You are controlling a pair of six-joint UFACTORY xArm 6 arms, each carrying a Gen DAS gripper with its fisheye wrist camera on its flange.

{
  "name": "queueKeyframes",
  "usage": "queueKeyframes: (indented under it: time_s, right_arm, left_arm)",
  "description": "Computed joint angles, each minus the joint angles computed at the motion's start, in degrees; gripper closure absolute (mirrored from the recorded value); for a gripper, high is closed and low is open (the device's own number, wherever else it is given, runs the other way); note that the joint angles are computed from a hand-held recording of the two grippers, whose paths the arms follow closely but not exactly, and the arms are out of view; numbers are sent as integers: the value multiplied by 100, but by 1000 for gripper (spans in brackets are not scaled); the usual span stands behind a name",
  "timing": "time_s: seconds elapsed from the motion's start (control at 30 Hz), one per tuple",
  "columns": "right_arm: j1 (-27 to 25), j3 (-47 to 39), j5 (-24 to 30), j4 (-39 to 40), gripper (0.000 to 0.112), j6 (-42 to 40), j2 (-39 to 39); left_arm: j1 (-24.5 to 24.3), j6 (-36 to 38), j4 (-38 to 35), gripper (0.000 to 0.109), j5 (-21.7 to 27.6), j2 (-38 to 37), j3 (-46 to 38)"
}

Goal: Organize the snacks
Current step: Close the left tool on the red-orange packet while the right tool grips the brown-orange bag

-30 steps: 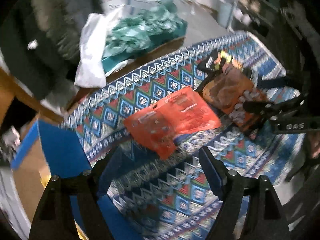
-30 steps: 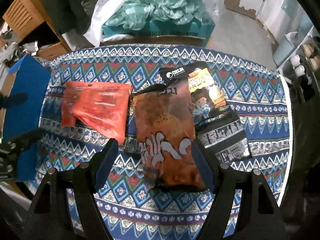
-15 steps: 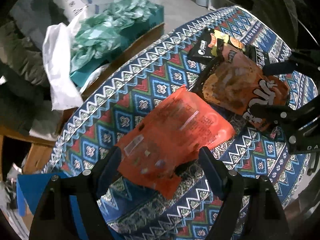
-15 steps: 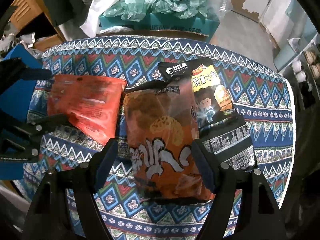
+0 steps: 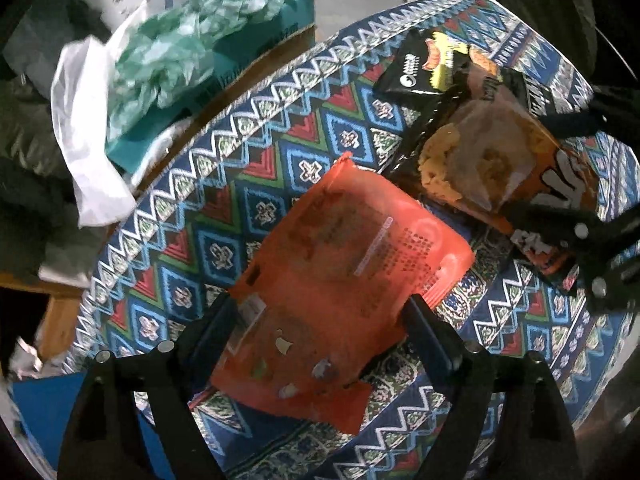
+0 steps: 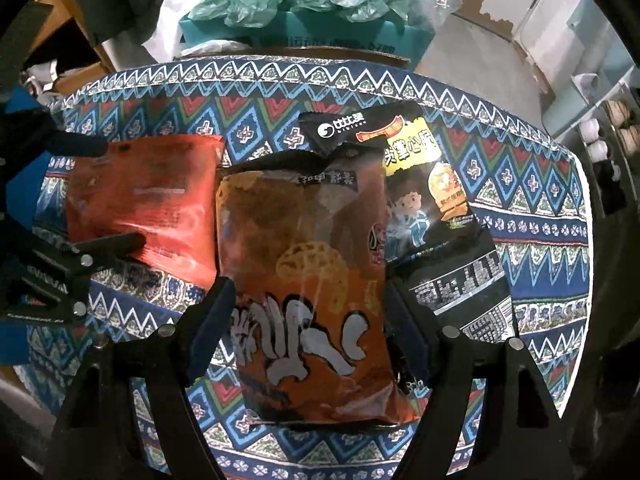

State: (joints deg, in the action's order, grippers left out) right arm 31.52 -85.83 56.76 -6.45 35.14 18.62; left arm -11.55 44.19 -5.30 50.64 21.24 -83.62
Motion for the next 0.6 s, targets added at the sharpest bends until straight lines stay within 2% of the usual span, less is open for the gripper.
queueKeyframes:
  time_s: [0.1,0.17,0.37,0.47,0.6]
  right_arm:
    - [10,-15,35,-28,35,9,3]
    - [7,-28,29,-20,35,32,18]
    - [17,-109,-50,186,33,88,94]
    - [13,-169,-70,402,33,37,132]
    - [30,-200,-129,667,33,29,176]
  left_arm:
    - [69,-207,-259,23,166,135,-193]
    - [114,-280,-409,32,201,131,-195]
    - [131,-442,-364,54,-199,-275,397]
    - [130,-892,-226,60,-255,-469,605]
    - [280,-1814,-181,61,-237,-750,905]
